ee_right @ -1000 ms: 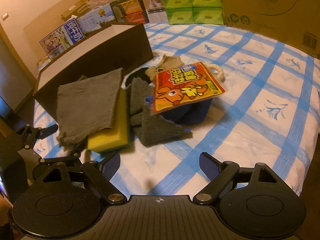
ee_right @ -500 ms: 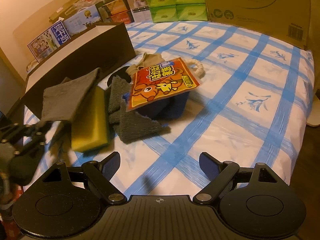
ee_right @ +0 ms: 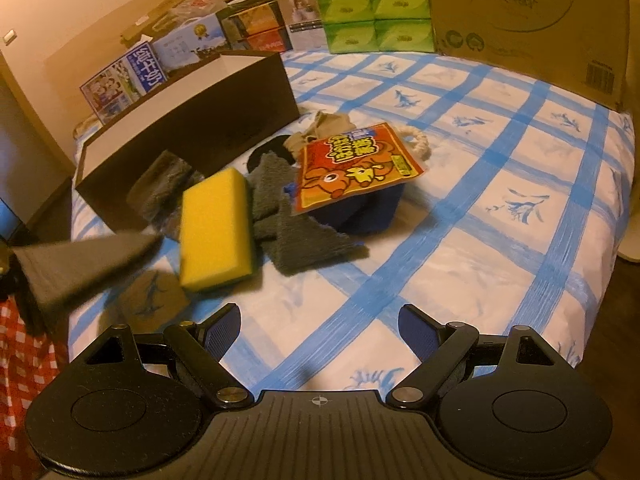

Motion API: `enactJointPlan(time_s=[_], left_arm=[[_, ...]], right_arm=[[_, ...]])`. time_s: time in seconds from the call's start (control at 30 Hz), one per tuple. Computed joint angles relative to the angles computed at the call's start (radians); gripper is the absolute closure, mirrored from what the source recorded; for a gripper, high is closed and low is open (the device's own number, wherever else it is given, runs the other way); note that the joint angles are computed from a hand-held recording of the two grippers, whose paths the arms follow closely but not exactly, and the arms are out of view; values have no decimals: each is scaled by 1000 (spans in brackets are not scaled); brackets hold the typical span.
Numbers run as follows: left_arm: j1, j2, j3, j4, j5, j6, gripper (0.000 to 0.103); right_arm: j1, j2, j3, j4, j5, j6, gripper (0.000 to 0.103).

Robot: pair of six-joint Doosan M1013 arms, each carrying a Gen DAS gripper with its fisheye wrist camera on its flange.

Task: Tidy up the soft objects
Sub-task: 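Lift the grey cloth with the left tool while the right tool grasps the orange packet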

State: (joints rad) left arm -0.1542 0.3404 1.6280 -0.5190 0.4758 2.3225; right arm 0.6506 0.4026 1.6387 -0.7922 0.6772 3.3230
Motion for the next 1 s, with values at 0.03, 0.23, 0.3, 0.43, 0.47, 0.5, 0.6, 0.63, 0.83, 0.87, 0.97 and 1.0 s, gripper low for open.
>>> enactJointPlan(time_s=[0.03, 0.23, 0.3, 0.43, 0.47, 0.5, 0.6, 0.63, 0.83, 0.87, 0.97, 1.0], left_arm=[[1, 9, -8, 12, 24, -5, 93], [-21, 51, -20, 112, 49, -43, 85], [-31, 56, -16, 148, 29, -46, 85], [-31, 52, -3, 126, -7, -17, 95], [-29, 47, 3, 104, -25, -1, 96], [-26, 44, 4, 86, -34, 7, 96], [-14, 38, -6, 29, -35, 15, 97], [-11, 37, -11, 21, -39, 11, 97], [-8, 41, -37, 71, -59, -93, 97], [-7, 43, -42, 83, -56, -113, 97], [-2, 49, -52, 131, -58, -184, 97], [-1, 52, -58, 159, -57, -217, 97]], right_arm=[[1, 0, 0, 1, -1, 0, 17], [6, 2, -3, 26, 2, -16, 17], [6, 1, -1, 31, 3, -20, 17], [4, 3, 1, 29, 6, -19, 17], [3, 2, 2, 21, 7, -12, 17], [2, 2, 4, 10, 7, -1, 17], [-1, -3, 16, -47, 6, 58, 17], [-3, -5, 21, -74, 5, 86, 17], [-28, -21, 55, -256, -17, 283, 21], [-38, -24, 66, -289, -35, 340, 25], [-67, -29, 94, -370, -79, 488, 33], [-78, -28, 101, -397, -89, 540, 34]])
